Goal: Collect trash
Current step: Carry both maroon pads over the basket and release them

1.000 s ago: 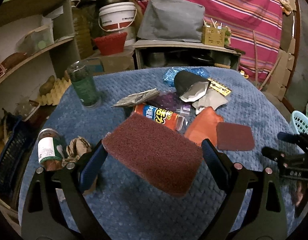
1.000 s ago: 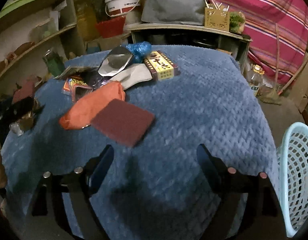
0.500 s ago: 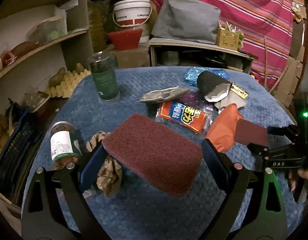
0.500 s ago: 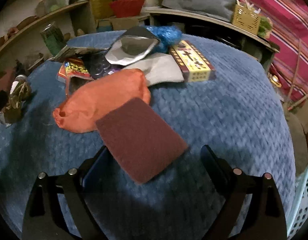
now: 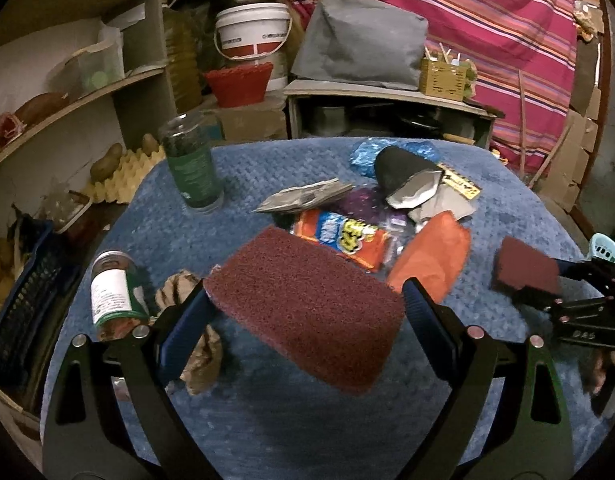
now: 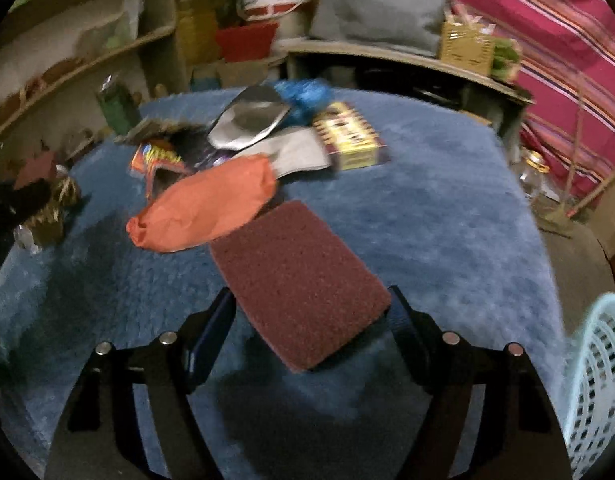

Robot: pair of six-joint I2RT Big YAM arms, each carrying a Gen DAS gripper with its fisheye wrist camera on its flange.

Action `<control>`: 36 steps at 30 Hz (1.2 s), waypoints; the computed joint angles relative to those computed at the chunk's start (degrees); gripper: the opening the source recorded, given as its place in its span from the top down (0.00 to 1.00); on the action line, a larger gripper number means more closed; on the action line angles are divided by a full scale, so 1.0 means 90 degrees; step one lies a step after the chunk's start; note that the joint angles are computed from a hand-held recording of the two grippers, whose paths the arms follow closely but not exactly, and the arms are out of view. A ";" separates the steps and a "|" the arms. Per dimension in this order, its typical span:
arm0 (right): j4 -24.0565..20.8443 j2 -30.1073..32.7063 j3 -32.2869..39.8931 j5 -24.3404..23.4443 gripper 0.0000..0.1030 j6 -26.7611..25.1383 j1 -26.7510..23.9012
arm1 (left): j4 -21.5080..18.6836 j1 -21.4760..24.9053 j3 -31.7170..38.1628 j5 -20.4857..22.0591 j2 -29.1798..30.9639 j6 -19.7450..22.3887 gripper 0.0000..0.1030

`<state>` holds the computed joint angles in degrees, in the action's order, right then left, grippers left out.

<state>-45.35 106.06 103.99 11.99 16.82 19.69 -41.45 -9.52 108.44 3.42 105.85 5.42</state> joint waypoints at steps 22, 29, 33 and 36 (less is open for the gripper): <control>-0.0251 -0.3305 -0.2737 0.1642 0.27 0.0660 -0.1129 | 0.0071 -0.1897 0.0477 0.0359 0.0112 0.0186 0.12; -0.0364 -0.3666 -0.3213 0.1694 0.27 0.0869 -0.1610 | -0.0042 -0.2641 0.0724 0.0469 0.0367 0.0270 0.12; -0.0263 -0.3858 -0.3459 0.1612 0.27 0.0933 -0.1828 | -0.0193 -0.2900 0.0972 0.0620 0.0584 0.0157 0.12; -0.0208 -0.3969 -0.3611 0.1535 0.27 0.0948 -0.2015 | -0.0337 -0.3086 0.1342 0.0600 0.0857 0.0178 0.12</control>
<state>-47.22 70.34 71.49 25.80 25.35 1.56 -44.48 -37.29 120.52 8.82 113.57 7.02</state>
